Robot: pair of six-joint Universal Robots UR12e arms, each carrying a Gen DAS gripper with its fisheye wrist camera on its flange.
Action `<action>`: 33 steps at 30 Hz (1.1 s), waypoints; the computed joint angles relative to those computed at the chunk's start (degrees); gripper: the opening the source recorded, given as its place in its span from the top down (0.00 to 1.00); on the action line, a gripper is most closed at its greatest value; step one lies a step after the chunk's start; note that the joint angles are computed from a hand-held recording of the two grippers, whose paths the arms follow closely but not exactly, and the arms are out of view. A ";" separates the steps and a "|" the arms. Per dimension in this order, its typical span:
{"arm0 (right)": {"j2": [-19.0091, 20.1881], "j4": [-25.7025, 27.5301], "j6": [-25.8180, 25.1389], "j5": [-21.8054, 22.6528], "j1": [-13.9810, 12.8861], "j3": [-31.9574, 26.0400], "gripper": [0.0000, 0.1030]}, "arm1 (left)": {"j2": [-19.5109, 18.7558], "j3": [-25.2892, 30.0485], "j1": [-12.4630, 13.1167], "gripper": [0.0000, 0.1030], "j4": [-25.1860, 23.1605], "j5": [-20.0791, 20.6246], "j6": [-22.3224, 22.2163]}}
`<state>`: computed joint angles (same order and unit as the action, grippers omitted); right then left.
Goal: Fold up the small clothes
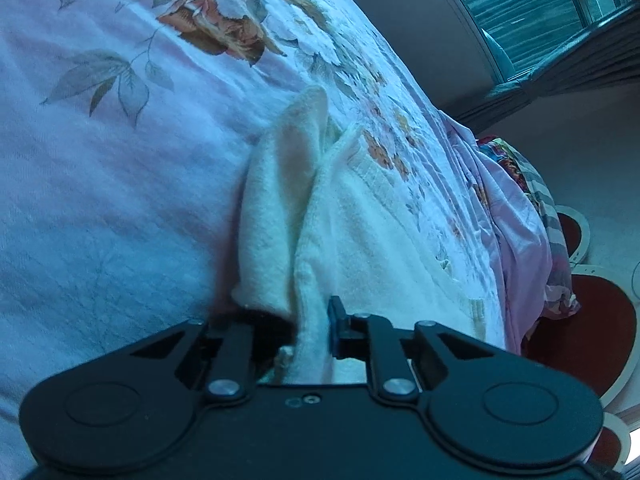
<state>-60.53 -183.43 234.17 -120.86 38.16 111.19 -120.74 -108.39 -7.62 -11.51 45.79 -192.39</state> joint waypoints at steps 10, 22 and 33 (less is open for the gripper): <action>1.99 0.17 -3.58 5.18 -1.16 -2.50 0.96 | 6.40 0.26 -5.53 0.88 -1.32 4.71 8.06; -7.06 -10.41 14.61 3.08 -0.53 14.74 0.96 | 6.21 1.42 -19.32 0.79 -11.63 13.84 16.61; -7.39 -20.63 19.07 5.54 -0.19 18.45 0.96 | 12.13 -3.74 -16.14 0.71 -7.52 16.58 21.46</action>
<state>-67.92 -204.06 253.24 -115.32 37.97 129.65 -108.62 -112.13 -23.76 -19.03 62.37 -170.93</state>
